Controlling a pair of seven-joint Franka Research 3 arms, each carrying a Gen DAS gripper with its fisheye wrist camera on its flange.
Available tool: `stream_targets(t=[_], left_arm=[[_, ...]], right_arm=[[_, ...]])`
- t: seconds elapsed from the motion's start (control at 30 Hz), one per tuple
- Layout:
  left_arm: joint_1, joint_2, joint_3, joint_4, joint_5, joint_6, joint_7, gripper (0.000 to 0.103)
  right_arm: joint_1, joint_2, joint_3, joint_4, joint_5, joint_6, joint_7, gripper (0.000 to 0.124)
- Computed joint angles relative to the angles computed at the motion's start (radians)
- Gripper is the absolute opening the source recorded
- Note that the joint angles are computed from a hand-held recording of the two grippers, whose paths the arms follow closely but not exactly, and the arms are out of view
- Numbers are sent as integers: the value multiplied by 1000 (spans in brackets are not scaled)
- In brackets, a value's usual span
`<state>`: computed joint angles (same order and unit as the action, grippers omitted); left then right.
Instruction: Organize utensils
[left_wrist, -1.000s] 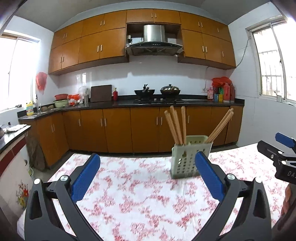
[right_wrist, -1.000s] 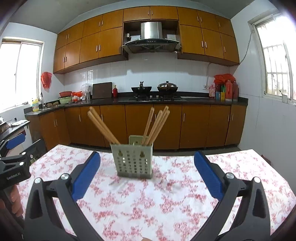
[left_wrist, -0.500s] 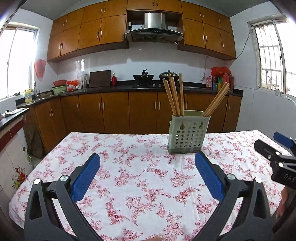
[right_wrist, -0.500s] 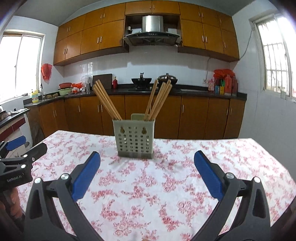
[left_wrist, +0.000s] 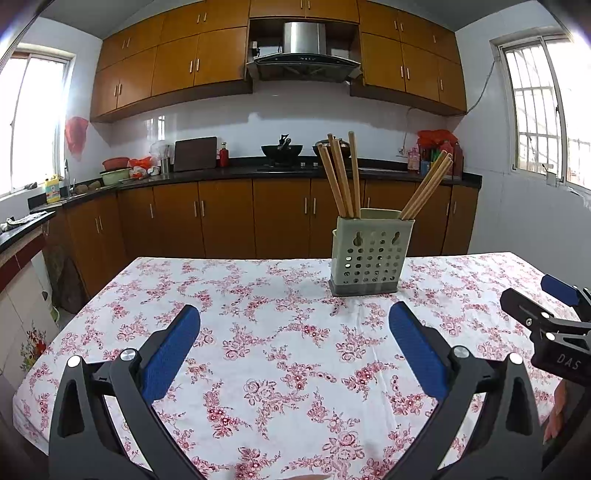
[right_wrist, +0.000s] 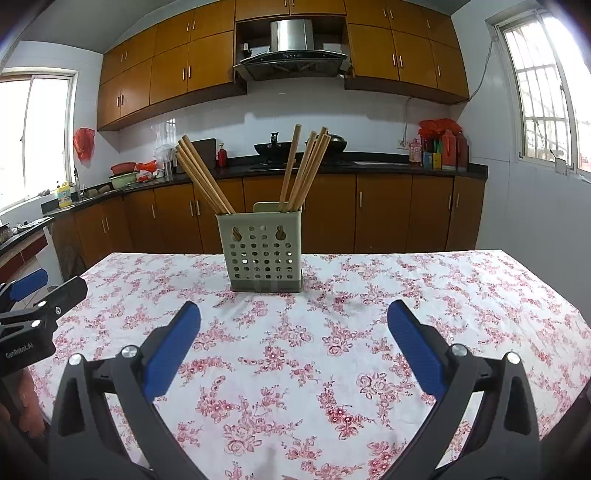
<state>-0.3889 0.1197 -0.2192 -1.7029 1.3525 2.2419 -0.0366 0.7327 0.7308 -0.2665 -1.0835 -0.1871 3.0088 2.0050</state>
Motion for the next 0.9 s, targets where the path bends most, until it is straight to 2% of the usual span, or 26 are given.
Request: stream_targets(t=[0.9], left_arm=[[3,1,2,-1,-23,3,0,101]], right_arm=[[-1,3,-1,2,0,-3,5,99]])
